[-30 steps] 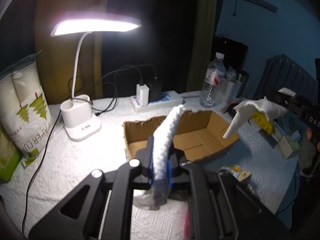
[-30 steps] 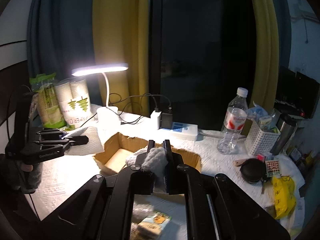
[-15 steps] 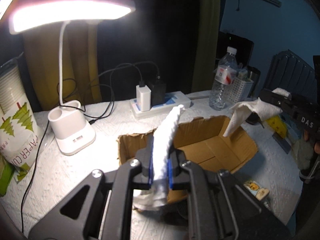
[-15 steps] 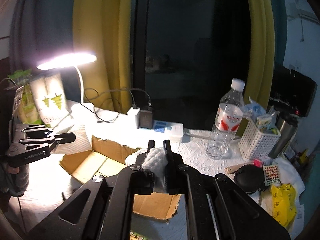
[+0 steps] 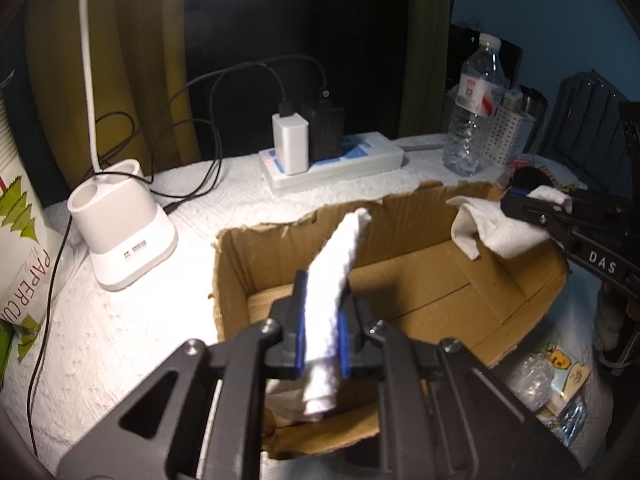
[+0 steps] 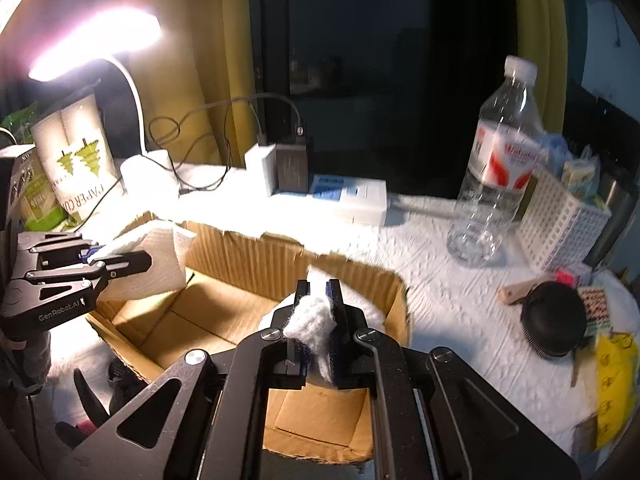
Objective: Organize soft objects
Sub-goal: 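Lower both white towels into the cardboard box and open both grippers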
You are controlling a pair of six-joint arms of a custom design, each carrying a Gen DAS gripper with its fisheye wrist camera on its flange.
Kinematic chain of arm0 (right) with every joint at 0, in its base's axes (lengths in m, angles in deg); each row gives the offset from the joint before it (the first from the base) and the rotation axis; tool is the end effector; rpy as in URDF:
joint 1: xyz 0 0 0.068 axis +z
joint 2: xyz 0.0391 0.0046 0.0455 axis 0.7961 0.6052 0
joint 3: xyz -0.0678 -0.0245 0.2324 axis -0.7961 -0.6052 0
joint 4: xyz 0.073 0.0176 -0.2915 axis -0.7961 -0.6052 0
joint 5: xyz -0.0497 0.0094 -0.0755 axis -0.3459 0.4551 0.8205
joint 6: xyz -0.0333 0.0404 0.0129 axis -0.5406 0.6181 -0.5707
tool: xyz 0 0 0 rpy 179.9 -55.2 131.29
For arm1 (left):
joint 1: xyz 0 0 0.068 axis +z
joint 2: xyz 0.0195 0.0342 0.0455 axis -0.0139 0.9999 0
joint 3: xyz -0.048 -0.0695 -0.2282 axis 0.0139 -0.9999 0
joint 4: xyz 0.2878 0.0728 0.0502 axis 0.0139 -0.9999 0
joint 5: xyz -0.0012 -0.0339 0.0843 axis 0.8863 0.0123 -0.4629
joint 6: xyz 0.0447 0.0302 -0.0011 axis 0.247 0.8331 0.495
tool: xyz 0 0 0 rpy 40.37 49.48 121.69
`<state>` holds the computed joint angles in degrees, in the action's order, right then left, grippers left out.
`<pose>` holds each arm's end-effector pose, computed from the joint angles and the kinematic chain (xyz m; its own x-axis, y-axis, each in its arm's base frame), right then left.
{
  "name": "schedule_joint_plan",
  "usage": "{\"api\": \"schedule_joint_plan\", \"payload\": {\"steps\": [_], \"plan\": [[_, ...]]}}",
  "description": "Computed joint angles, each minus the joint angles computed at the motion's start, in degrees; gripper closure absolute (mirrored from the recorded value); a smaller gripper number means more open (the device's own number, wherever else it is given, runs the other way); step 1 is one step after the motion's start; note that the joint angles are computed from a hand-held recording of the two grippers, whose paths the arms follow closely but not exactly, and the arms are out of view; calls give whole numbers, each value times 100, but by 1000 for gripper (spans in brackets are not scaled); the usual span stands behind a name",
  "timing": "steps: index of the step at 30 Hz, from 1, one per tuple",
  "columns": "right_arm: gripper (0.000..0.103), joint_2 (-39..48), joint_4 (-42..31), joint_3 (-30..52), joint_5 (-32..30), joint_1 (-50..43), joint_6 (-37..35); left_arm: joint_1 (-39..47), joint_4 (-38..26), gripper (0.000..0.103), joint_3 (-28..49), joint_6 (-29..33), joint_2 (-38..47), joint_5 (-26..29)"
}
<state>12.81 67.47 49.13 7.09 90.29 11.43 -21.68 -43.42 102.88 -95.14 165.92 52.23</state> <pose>0.2651 0.1955 0.0559 -0.5953 -0.2608 -0.7600 -0.4035 0.9150 0.0022 0.2497 -0.0927 0.0360 -0.6878 0.1071 -0.7180 0.2131 0.9753 -0.0586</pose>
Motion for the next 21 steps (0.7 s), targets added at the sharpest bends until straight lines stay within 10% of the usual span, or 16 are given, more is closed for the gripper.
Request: {"api": "schedule_joint_plan", "payload": {"steps": [8,12,21], "plan": [[81,272,-159,139,-31,33,240,-85,-156,71,16,-25,-63,-177],[62,103,-172,14,68,99,305,-125,-176,31,-197,-70,-438,-124],[51,-982,-384,-592,483,393,476,-282,-689,30,-833,-215,-1872,-308]]}}
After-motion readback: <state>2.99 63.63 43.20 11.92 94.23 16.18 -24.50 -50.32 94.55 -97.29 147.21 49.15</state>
